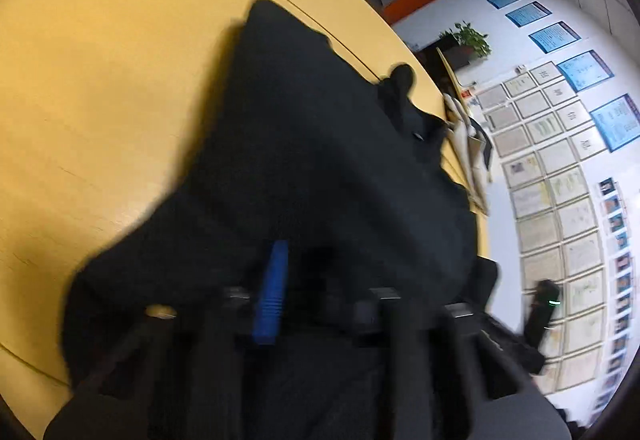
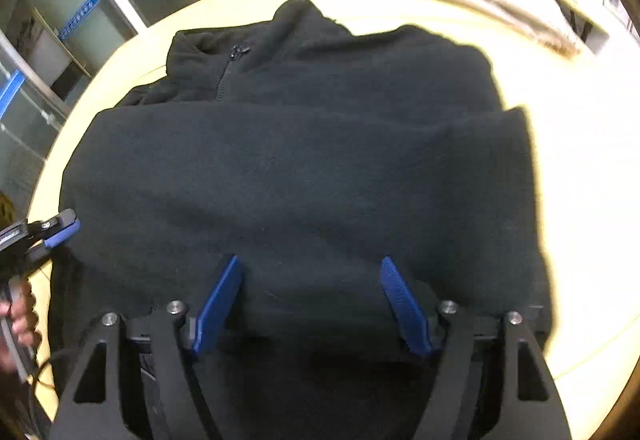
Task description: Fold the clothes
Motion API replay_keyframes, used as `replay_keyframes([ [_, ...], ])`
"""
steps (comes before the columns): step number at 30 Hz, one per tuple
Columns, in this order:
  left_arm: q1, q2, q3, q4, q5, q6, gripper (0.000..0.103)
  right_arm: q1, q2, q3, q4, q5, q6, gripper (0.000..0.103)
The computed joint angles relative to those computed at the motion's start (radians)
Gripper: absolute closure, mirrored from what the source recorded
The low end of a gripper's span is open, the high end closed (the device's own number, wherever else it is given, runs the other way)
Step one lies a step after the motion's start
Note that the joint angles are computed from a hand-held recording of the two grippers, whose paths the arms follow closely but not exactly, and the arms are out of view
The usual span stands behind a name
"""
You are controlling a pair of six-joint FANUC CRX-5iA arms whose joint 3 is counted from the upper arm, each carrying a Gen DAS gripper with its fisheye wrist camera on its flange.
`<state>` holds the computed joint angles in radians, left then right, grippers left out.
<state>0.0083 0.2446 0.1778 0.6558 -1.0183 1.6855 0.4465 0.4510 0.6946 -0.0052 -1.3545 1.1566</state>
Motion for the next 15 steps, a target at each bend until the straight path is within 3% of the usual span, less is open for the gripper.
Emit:
replay_keyframes([
  [1, 0.012, -0.011, -0.004, 0.011, -0.015, -0.004, 0.089, 0.005, -0.011, 0.003, 0.020, -0.013, 0.002, 0.027],
  [4, 0.056, -0.077, 0.001, -0.009, -0.066, 0.026, 0.056, 0.006, -0.131, -0.064, 0.035, 0.048, -0.037, 0.021],
  [6, 0.093, -0.131, 0.019, -0.038, -0.114, 0.060, 0.020, 0.016, -0.213, -0.103, 0.064, 0.061, -0.059, 0.020],
  [10, 0.221, -0.263, 0.071, -0.078, -0.259, 0.058, 0.014, 0.085, -0.366, -0.168, 0.225, -0.011, -0.078, 0.019],
  [12, 0.285, -0.306, 0.127, -0.115, -0.347, 0.044, 0.003, 0.127, -0.448, -0.204, 0.335, -0.089, -0.106, 0.019],
  [15, 0.389, -0.343, 0.237, -0.181, -0.532, 0.002, 0.000, 0.158, -0.541, -0.208, 0.436, -0.213, -0.168, 0.015],
])
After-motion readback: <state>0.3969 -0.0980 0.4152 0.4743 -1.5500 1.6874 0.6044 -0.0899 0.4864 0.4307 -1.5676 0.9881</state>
